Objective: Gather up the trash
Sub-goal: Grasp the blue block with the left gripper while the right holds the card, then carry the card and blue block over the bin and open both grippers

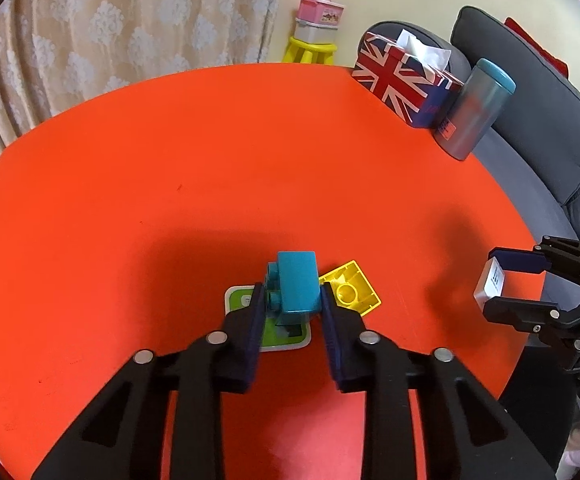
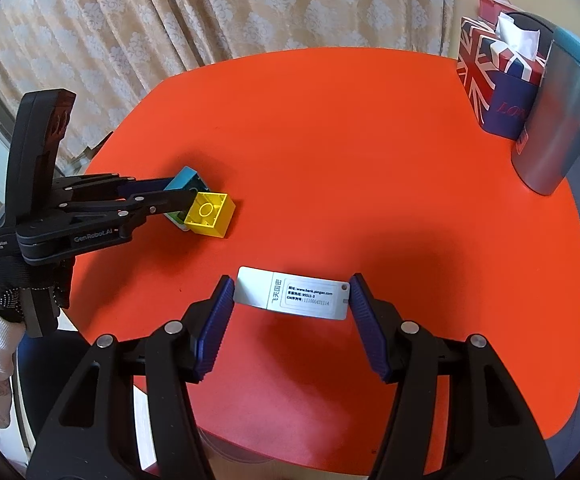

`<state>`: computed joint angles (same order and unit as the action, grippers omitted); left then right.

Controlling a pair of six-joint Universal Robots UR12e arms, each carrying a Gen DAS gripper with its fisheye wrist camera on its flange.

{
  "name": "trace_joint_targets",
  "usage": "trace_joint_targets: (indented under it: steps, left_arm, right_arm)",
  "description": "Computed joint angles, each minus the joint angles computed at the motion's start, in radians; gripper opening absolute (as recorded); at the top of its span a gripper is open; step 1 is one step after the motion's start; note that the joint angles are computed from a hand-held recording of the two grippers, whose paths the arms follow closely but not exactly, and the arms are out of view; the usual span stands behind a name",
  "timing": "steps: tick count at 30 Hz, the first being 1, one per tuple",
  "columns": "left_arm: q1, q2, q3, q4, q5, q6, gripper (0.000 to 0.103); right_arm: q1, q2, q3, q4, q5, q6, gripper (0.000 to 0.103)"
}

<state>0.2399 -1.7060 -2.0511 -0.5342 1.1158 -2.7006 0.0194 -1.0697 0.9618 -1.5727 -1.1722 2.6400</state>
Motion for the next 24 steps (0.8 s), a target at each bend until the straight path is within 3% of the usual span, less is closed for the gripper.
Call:
trace_joint_targets:
  steps: [11,24]
  left_arm:
    - [0.01,0.022,-0.018,0.035,-0.007,-0.005,0.024]
    - [0.054,0.168,-0.12,0.028,-0.055,0.032,0.024]
  right_arm:
    - [0.002,-0.006,0.007,-0.016,0.013,-0.002,0.059]
    - [0.006,-0.063,0.047,-0.037,0.031,-0.044,0.059]
